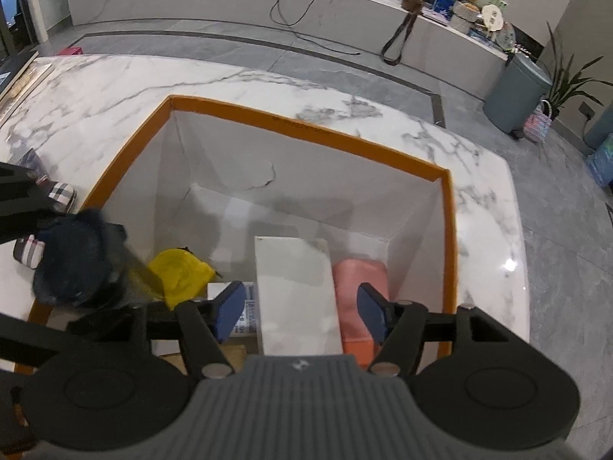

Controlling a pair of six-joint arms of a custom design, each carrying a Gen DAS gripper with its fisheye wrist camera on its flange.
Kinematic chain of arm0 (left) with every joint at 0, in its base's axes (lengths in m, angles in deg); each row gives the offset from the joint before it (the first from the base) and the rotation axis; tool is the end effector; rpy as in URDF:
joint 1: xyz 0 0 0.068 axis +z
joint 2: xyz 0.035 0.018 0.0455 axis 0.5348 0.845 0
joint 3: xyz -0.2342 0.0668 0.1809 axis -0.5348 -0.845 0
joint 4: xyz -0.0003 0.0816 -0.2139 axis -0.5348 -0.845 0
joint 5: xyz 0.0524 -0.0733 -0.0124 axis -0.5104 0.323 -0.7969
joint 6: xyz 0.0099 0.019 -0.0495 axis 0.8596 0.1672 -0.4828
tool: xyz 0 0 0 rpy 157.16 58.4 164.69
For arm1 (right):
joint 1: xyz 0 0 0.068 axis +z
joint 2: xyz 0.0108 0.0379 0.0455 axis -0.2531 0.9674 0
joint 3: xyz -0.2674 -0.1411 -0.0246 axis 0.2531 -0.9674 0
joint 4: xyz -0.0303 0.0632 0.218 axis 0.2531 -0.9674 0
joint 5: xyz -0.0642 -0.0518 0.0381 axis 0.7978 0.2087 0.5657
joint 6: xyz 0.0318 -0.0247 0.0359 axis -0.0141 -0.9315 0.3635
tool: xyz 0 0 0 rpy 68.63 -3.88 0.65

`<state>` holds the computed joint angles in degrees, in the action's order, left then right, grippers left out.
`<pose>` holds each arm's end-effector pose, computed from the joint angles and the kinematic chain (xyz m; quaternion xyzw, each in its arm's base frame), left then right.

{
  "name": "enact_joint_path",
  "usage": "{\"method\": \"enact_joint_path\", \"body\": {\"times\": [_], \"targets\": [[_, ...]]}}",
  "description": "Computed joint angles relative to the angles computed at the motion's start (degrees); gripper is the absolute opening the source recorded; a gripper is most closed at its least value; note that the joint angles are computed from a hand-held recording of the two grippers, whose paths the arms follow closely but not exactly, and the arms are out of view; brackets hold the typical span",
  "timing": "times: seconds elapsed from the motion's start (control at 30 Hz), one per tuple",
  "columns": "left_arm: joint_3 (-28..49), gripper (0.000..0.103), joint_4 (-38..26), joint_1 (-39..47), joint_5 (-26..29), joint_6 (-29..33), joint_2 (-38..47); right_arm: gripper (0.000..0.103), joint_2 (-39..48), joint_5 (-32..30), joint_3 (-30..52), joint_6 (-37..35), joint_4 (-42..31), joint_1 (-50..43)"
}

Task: Organize rigid objects
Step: 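Carry the spray can and white box over the orange box and release them, then move both tools back to the table toward the photo card box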

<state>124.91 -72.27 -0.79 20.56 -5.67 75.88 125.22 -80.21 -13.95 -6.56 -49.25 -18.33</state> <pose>0.2773 -0.1690 0.1168 0.1004 0.9524 0.0183 0.2873 0.3696 -0.0135 0.1148 -0.3294 0.9069 0.0463 0.2584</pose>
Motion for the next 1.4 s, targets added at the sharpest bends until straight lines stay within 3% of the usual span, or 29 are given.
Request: {"method": "enact_joint_path", "body": {"times": [0.13, 0.4, 0.6, 1.0, 1.4], "targets": [[-2.8, 0.074, 4.2, -0.1, 0.1, 0.1, -1.8, 0.076, -0.3, 0.0, 0.0, 1.4, 0.8, -0.8], [-9.0, 0.075, 9.7, 1.5, 0.7, -3.2, -8.0, 0.08, -3.2, -2.4, -1.5, 3.8, 0.9, -1.5], [-11.9, 0.074, 8.8, 2.1, -0.5, -3.4, -12.4, 0.08, -7.2, -4.1, -5.1, 4.1, 2.0, -0.2], [-19.3, 0.071, 9.1, 4.1, -5.4, -2.2, -21.0, 0.08, -15.7, -9.9, -15.1, 8.5, 12.6, 4.3], [-29.5, 0.071, 11.8, 14.1, -3.1, 2.3, -25.9, 0.062, -13.4, -8.8, -17.2, 16.2, 11.8, 16.5]]}}
